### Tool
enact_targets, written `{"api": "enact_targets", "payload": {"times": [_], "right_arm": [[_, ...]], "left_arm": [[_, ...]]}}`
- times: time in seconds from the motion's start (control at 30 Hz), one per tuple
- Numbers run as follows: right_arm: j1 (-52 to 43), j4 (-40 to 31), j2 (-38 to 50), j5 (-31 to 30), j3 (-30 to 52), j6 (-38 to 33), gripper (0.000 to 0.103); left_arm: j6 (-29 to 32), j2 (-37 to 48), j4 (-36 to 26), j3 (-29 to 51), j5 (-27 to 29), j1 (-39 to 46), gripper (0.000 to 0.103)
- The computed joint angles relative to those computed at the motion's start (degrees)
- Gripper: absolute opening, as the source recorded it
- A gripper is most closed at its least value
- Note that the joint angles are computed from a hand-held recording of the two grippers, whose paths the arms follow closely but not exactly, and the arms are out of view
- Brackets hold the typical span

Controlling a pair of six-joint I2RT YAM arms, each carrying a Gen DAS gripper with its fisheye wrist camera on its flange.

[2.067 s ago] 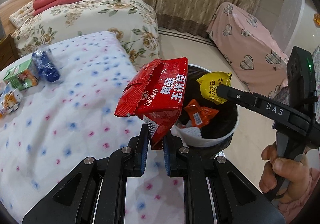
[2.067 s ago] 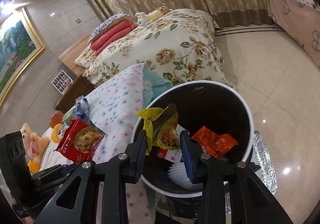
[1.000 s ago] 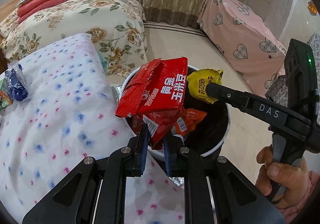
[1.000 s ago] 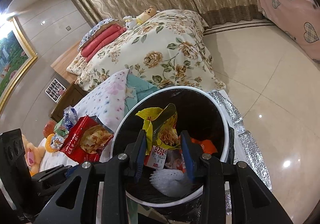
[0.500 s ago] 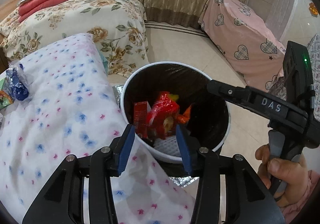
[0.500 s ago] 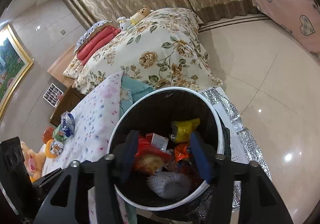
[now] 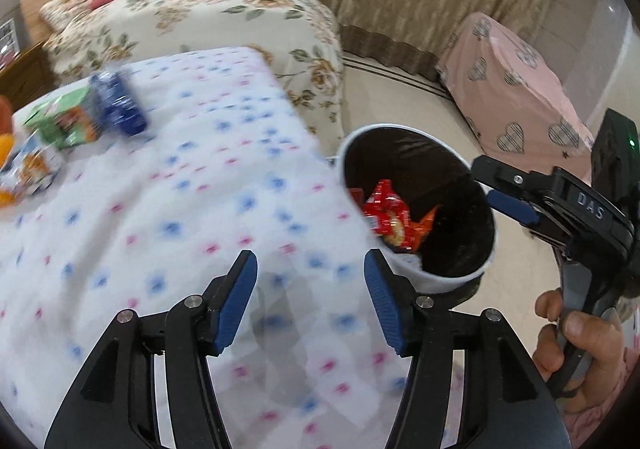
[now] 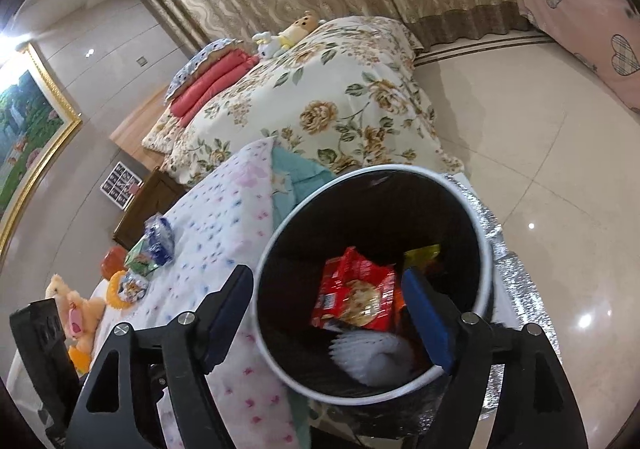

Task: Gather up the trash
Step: 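Move both grippers back to the wrapper and blue bag on the bed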

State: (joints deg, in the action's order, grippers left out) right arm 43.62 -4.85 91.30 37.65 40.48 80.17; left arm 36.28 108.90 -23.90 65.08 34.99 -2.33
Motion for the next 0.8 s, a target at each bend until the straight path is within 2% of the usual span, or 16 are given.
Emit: {"api": "enact_targets", "payload": {"times": [0.4, 0.8], "right_arm": [[1.15, 2.22, 11.54, -4.31, 12.59, -6.73, 0.081], [0.72, 0.86, 21.76, -8.54, 26.65, -13.93, 0.081]], "left_arm": [[0.08, 5.89, -2.39, 6.60, 1.45, 10.89, 0.058], [-1.23, 11.93, -4.50, 14.52, 1.65, 17.95, 0.060]]}}
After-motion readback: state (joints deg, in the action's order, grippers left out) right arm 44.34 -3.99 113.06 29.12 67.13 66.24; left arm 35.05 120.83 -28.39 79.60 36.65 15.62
